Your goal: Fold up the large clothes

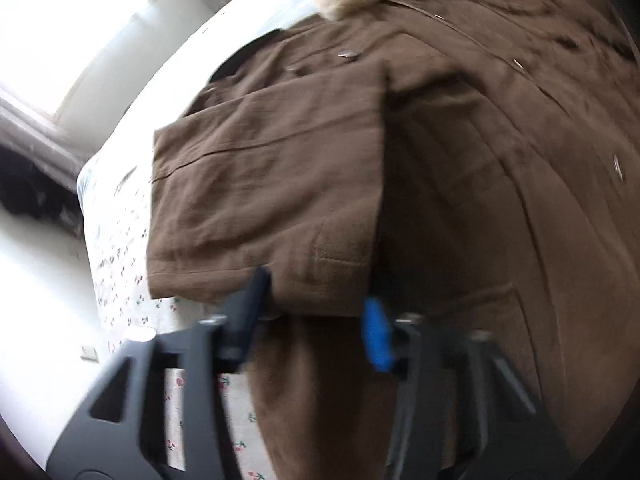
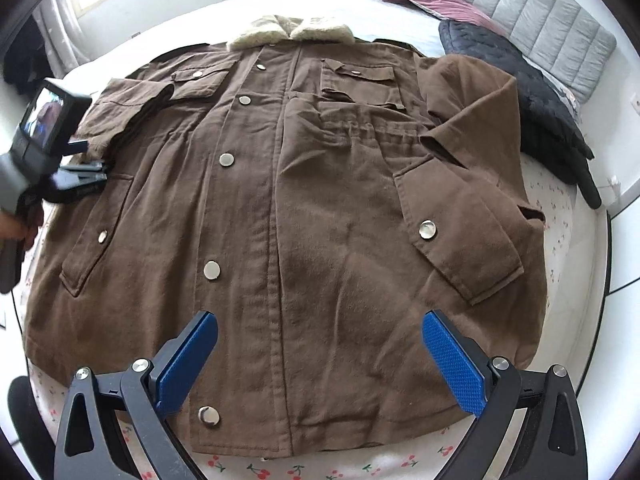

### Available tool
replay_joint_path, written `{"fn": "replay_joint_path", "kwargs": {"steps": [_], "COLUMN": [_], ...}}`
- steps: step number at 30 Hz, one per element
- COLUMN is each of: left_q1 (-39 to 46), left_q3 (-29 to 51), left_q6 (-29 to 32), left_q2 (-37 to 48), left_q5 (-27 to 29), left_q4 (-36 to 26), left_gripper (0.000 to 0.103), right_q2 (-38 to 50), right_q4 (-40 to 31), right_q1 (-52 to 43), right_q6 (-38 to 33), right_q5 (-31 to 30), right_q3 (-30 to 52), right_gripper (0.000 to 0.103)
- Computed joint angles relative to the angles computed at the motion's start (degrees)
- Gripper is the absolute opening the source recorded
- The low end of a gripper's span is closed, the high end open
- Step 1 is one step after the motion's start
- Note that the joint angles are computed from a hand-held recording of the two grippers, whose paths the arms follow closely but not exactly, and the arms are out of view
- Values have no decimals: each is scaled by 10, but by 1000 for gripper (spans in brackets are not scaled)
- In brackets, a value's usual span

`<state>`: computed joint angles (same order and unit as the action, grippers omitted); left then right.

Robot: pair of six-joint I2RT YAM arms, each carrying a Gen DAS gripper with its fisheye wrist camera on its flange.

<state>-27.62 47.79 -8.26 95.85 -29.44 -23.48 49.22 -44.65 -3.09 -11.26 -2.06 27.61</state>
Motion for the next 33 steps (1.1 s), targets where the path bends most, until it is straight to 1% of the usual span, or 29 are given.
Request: {"fn": "replay_joint_path", "kwargs": {"steps": [1,2,3,5,6,8,10,15,17,20,23,24,25,29,31,32,33], "left_q1": [14,28,47,80,100,134,189,318,368,440,487,502,514,536,540,538,539], "left_q3": [-5,-10,-10,-13,-12,-11,-8,11,27,64,95,96,109,139,156,166,176], "left_q6": [5,7,11,25,36,54,76,101,104,91,71,71,61,35,10,-5,-22], "left_q2": [-16,-33,-54,-92,-112,-141,-164,-181,-165,-123,-77,-84,-67,-19,20,39,58], "left_q5": [14,29,42,52,50,47,56,75,84,108,108,115,116,111,75,44,12], "left_q4": [5,10,7,5,4,7,15,50,60,61,71,64,65,66,57,42,17], "left_gripper": [36,31,29,28,28,28,28,28,28,28,26,25,24,22,22,22,27], "right_q2": [3,8,11,22,23,23,24,7,1,-10,-22,-24,-30,-44,-52,-47,-45], "right_q4": [0,1,-1,-10,-12,-12,-13,-18,-21,-29,-37,-40,-44,-53,-59,-60,-60], "right_q1": [-1,-5,-13,-32,-31,-20,-13,-2,2,5,5,3,2,-15,-37,-55,-70], "right_q6": [-2,-6,-12,-24,-23,-16,-12,0,0,-3,-5,-6,-8,-22,-37,-49,-57], "right_q5": [-1,-8,-20,-52,-54,-47,-48,-44,-41,-36,-28,-26,-23,-18,-29,-40,-49], "right_q3": [0,1,1,5,6,4,5,4,5,6,9,10,11,18,20,25,27], "right_gripper": [103,103,103,103,103,103,103,103,103,103,103,103,103,103,103,103,103]}}
